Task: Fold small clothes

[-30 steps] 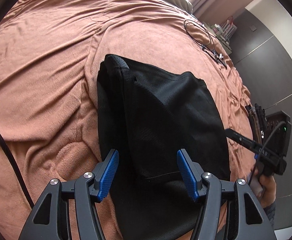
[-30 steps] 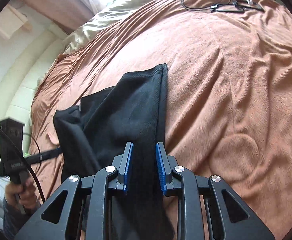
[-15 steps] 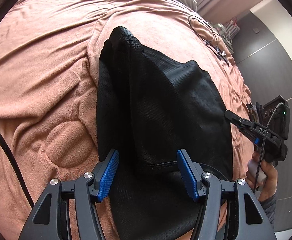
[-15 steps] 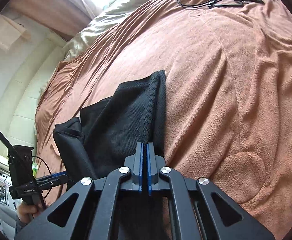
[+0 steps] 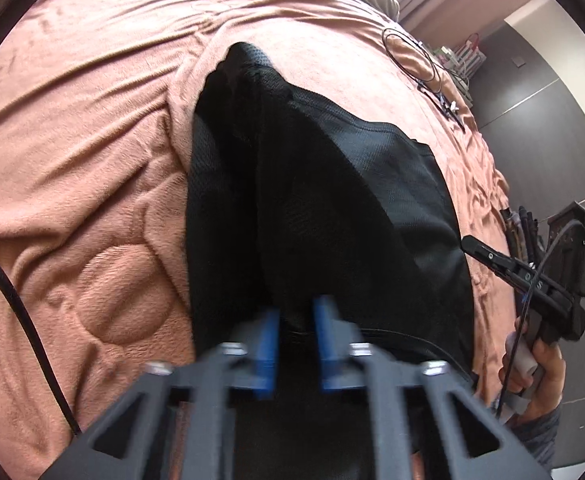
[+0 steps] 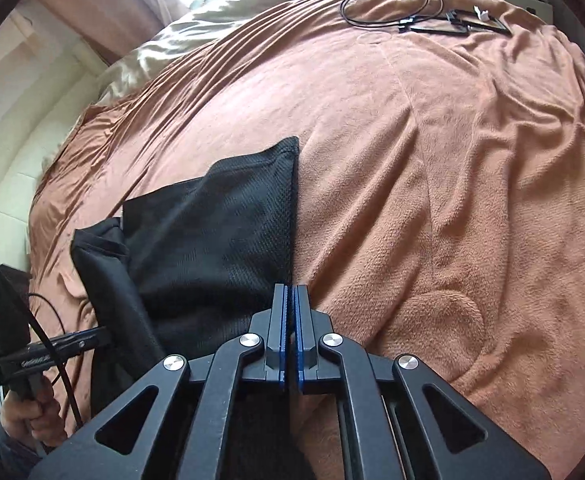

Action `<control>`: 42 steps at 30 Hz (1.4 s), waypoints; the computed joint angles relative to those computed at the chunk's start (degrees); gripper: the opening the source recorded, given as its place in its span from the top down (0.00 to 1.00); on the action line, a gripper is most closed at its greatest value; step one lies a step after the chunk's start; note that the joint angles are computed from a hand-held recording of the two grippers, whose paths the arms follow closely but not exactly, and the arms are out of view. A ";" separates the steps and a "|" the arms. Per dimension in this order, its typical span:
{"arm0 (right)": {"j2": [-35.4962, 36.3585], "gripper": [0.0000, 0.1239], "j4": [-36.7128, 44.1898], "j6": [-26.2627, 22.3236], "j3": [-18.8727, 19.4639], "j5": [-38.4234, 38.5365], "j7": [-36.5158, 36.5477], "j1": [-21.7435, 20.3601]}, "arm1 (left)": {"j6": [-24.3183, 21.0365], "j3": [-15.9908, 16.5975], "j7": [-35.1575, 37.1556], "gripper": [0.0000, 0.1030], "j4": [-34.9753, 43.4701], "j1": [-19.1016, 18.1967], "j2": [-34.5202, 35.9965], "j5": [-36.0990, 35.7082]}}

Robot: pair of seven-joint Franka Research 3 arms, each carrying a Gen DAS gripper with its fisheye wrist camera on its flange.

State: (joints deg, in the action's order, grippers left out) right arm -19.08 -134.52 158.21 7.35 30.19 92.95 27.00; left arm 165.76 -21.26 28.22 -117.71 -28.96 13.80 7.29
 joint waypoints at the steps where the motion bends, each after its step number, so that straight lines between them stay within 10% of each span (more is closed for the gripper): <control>1: -0.68 0.91 -0.27 -0.32 0.11 -0.28 0.32 -0.16 | 0.35 0.01 0.11 0.89 0.17 0.03 0.06 0.02; 6: -3.76 0.59 -2.85 -0.10 -0.19 -0.38 -0.56 0.34 | 2.24 -0.10 1.34 0.94 2.16 0.36 0.55 0.00; 26: -15.28 0.59 -13.10 -0.69 -2.55 4.00 -0.50 0.50 | -9.45 0.38 15.31 0.93 31.94 -1.41 16.62 -0.10; 31: -16.31 0.59 -13.90 -0.01 -3.83 5.42 -2.47 2.11 | -9.48 3.69 14.06 0.34 35.18 -4.23 17.35 2.91; 42: -16.59 0.59 -14.49 0.07 -4.22 8.93 -6.67 4.92 | -10.12 4.44 8.29 0.32 22.91 -3.57 9.65 6.12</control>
